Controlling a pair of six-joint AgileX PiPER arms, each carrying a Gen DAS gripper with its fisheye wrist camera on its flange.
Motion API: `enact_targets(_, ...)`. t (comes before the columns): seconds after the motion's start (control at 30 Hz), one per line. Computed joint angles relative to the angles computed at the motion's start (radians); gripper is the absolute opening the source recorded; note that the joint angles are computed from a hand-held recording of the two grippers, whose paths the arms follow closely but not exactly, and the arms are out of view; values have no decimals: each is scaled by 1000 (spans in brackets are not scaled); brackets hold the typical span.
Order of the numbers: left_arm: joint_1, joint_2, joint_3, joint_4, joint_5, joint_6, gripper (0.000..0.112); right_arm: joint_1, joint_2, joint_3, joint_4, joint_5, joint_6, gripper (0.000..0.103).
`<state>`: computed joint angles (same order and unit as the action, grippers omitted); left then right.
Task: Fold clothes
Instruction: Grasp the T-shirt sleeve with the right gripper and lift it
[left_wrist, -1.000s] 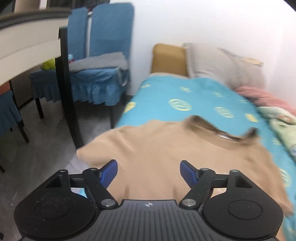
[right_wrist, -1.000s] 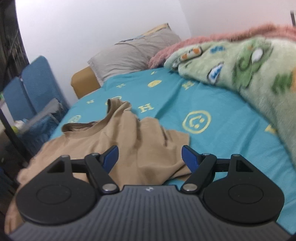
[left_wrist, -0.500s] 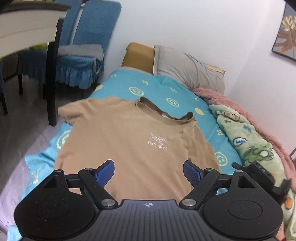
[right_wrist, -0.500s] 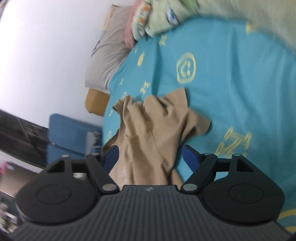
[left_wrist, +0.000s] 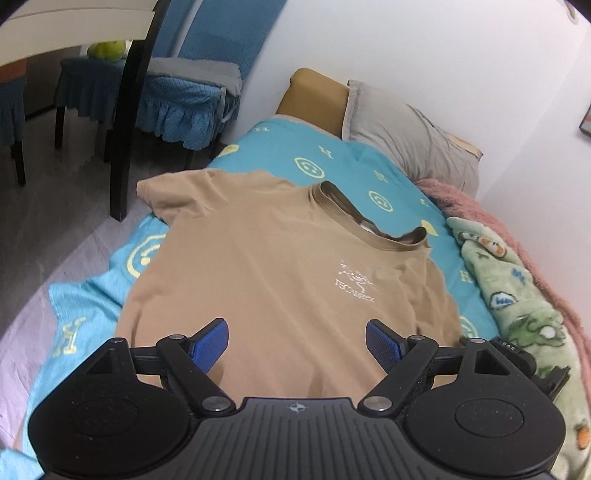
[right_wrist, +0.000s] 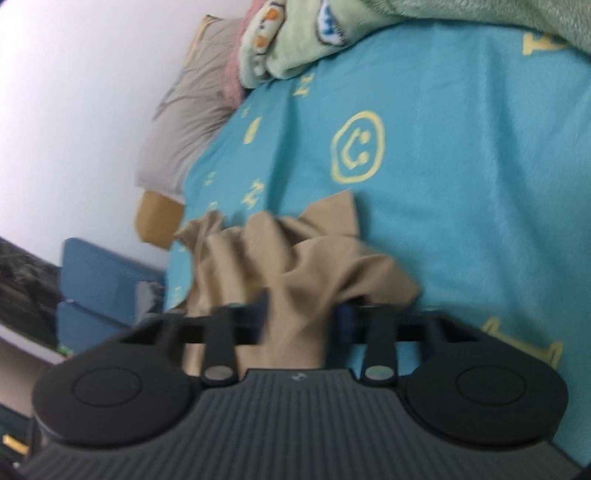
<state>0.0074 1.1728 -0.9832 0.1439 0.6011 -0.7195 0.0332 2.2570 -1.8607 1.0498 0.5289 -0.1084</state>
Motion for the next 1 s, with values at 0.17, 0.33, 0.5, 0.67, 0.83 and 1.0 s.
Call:
enact_targets(0.17,0,26,-6,19,-31,-12,83,-18,-38,42,130,-116,-214,8)
enact_targets(0.33,-7,34,-5,47,-33,-24,83,-53,-33,-43,162,-202,-336,7)
enact_targets(0.5,7,60,-12,11,-39,16,83,-133,79,-191,49,6,-35,10)
enact_targets(0.67,3,72,-6,4,-41,35,83,-156,220,-378,47,193,114,55)
enact_targets(0.83,18,96,-8,-46,-43,81,83,-137,218,-312,120,154,27,80)
enact_targets(1.0,20,121,-7,-59,-56,106,83,-127,324,-433,209,152,-49,77)
